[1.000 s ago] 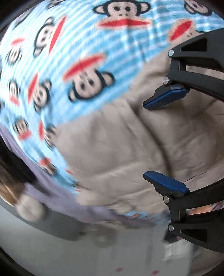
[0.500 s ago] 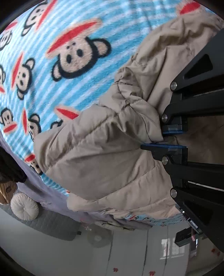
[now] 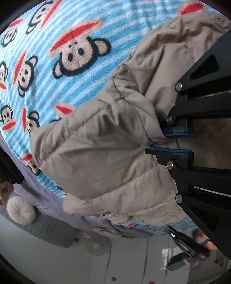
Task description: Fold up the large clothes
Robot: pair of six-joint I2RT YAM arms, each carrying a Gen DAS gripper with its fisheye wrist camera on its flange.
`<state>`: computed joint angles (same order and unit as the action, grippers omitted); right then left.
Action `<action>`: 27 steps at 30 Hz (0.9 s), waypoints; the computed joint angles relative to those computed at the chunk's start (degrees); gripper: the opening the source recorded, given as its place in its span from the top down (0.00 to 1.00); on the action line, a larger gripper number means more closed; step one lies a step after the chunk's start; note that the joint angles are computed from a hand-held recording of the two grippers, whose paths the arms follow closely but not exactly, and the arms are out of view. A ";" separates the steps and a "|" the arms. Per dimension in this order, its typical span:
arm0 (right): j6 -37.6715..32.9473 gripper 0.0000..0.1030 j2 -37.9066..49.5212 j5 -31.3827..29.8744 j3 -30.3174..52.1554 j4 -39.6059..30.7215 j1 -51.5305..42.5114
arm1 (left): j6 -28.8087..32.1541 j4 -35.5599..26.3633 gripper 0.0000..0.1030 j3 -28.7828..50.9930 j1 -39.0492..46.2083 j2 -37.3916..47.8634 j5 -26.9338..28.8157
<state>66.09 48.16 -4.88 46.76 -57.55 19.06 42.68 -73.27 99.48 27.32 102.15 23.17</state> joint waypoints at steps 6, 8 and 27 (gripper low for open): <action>-9.24 0.87 2.56 4.09 14.63 -13.44 4.78 | 0.11 5.88 0.85 -6.04 0.66 2.09 -0.50; -12.28 0.84 2.46 8.85 18.52 -15.73 4.15 | 1.13 5.66 0.85 -5.69 0.74 2.55 -0.63; -22.84 0.88 14.31 3.47 8.30 1.69 -14.88 | 0.10 4.15 0.85 -3.72 0.46 3.63 -0.48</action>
<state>43.24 62.47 -1.41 55.05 -55.87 4.18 42.79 -69.12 95.77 27.78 105.78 22.69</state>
